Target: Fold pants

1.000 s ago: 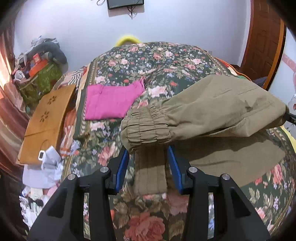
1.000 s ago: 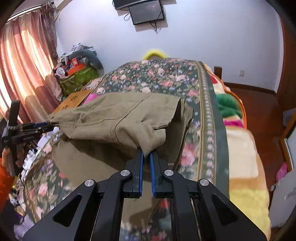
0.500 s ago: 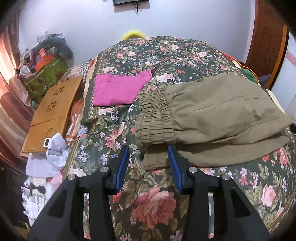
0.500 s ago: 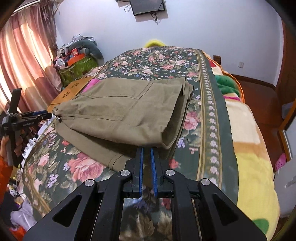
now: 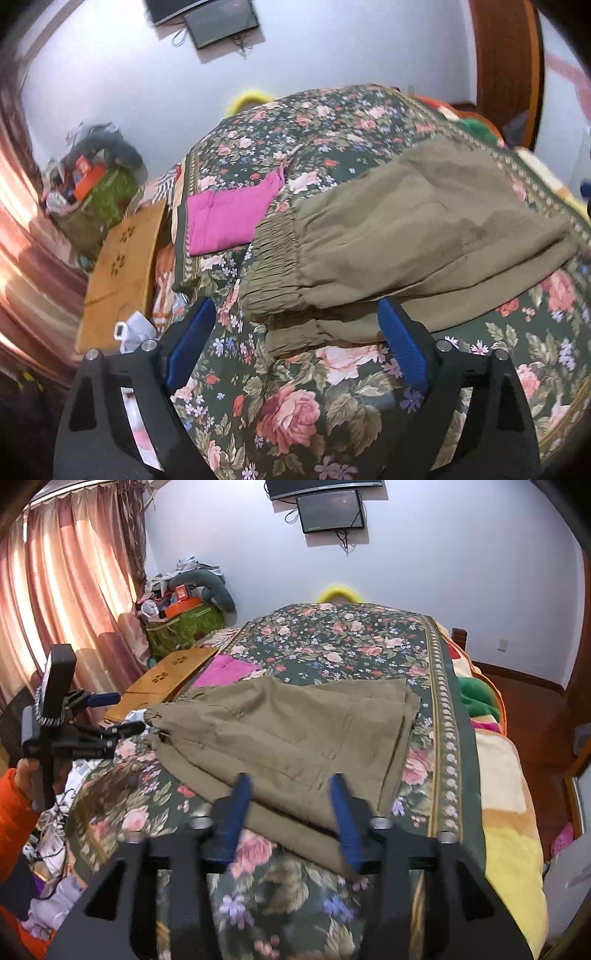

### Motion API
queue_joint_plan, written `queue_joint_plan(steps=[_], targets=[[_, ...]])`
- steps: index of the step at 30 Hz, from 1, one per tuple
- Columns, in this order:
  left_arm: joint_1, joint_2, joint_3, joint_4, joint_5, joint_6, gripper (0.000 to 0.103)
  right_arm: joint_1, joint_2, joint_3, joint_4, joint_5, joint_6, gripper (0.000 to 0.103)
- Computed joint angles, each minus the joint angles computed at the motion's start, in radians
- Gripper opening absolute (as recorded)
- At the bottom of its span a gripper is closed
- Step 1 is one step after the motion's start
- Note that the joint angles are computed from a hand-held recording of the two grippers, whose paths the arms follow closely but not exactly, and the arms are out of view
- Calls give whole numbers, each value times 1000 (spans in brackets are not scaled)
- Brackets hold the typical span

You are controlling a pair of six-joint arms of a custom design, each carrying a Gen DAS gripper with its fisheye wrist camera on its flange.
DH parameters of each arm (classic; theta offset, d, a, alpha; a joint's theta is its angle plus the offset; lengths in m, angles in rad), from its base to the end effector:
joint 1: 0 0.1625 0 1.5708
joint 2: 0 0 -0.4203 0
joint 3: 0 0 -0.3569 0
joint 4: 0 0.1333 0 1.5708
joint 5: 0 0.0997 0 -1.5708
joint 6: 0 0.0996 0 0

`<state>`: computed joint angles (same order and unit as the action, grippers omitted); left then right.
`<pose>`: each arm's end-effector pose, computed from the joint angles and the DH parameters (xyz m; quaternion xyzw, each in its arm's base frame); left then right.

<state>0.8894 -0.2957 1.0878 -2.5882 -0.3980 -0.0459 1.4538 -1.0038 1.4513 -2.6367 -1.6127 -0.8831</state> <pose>-0.3029 -0.7309 0.0156 0.1995 0.8057 -0.2831 0.4806 0.0481 -0.6968 0.3393 0.3500 -0.8857 0.2574 0.1634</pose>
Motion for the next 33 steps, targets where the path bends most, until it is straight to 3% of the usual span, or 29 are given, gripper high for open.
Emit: queue_joint_plan(steps=[2, 5, 12, 18, 26, 27, 29, 33], targets=[[2, 23, -34, 40, 0, 15, 90, 8, 22, -11, -5, -15, -6, 63], [9, 68, -100, 97, -5, 58, 90, 15, 41, -17, 8, -38, -19, 68], [25, 157, -253, 163, -43, 146, 90, 27, 88, -62, 89, -82, -40, 68], [31, 193, -369, 220, -114, 157, 90, 43, 127, -86, 115, -118, -76, 69], [33, 176, -394, 228, -170, 110, 90, 62, 180, -125, 90, -137, -139, 69], [33, 174, -393, 226, -173, 105, 90, 63, 185, -129, 90, -139, -144, 67], [33, 166, -383, 222, -179, 93, 90, 64, 191, -136, 87, -135, -156, 45], [32, 154, -359, 251, -192, 79, 90, 64, 185, -128, 61, -119, -147, 26]])
